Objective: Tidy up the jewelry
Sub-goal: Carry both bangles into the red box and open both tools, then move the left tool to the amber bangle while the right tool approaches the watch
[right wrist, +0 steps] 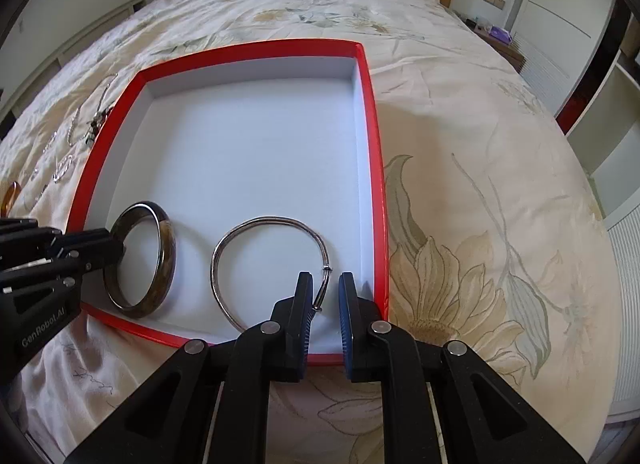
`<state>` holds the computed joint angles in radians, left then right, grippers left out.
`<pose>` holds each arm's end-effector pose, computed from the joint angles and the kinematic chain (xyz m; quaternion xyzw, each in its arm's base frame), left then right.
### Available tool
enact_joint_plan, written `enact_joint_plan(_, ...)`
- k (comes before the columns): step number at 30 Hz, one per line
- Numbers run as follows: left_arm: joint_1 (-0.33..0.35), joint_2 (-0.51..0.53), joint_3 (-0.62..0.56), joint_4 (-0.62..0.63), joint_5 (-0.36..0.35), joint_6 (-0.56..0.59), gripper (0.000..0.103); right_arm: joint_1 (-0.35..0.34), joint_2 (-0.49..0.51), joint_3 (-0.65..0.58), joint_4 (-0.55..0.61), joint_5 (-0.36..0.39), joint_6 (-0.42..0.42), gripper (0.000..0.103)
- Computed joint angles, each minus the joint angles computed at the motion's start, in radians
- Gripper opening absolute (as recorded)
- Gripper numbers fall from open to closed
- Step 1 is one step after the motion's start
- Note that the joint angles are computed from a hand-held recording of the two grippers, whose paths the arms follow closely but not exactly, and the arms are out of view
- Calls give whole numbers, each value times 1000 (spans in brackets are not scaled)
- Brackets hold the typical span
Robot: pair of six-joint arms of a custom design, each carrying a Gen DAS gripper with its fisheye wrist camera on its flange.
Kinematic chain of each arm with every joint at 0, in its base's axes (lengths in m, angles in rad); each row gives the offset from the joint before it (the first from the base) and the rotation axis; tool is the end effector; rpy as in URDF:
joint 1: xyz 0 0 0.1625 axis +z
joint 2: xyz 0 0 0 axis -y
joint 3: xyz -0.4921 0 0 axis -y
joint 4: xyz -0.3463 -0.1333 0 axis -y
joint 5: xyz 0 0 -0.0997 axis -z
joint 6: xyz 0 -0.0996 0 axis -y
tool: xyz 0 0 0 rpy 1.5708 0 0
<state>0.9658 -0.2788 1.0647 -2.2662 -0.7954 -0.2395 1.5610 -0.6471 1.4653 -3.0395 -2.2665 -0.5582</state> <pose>-0.2941 -0.7823 -0.0269 0.1849 0.9063 -0.1166 0.3617 0.0621 -0.7556 0.2059 0.1364 -0.8870 0.1979 0.3942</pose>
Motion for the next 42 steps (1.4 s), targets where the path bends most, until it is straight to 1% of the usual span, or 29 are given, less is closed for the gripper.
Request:
enact_joint_plan(2, -1, 2, 5, -43, 1, 42, 11, 1, -5, 3, 8, 5, 22, 18)
enact_joint_plan(4, 0, 3, 10, -88, -13, 83, 11, -1, -14, 7, 21, 27, 40, 27)
enact_joint_plan(5, 0, 4, 11, -108, -21, 100, 13, 0, -16, 11, 19, 33, 40, 28)
enact_joint_plan(7, -1, 8, 7, -145, -24, 137, 20, 5, -17, 19, 5, 31, 32, 33)
enact_joint_plan(8, -2, 8, 10, -169, -24, 154, 26, 7, -22, 29, -10, 34, 31, 33)
enact_joint_plan(10, -2, 1, 18, -215, -39, 178, 28, 12, -30, 45, -45, 38, 31, 38)
enact_joint_plan(13, -12, -17, 54, -291, -38, 206, 28, 17, -57, 68, -75, 50, 53, 40)
enact_joint_plan(15, -22, -38, 94, -356, -46, 223, 28, 26, -68, 80, -103, 27, 56, 40)
enact_joint_plan(18, -40, -77, 155, -426, -59, 247, 28, 38, -99, 112, -128, 22, 73, 40)
enact_joint_plan(21, -59, -127, 216, -459, -49, 261, 28, 62, -132, 157, -163, 25, 78, 40)
enact_joint_plan(23, -69, -168, 250, -430, -37, 249, 28, 86, -155, 187, -186, 30, 78, 40)
enact_joint_plan(25, -76, -213, 290, -428, -27, 236, 28, 110, -171, 207, -203, 37, 82, 40)
enact_joint_plan(30, -88, -346, 420, -505, 31, 243, 28, 185, -204, 258, -262, 67, 93, 40)
enact_joint_plan(36, -78, -509, 557, -570, 88, 234, 33, 278, -205, 283, -299, 104, 114, 40)
enact_joint_plan(42, -40, -626, 649, -616, 104, 241, 33, 336, -189, 295, -287, 171, 166, 40)
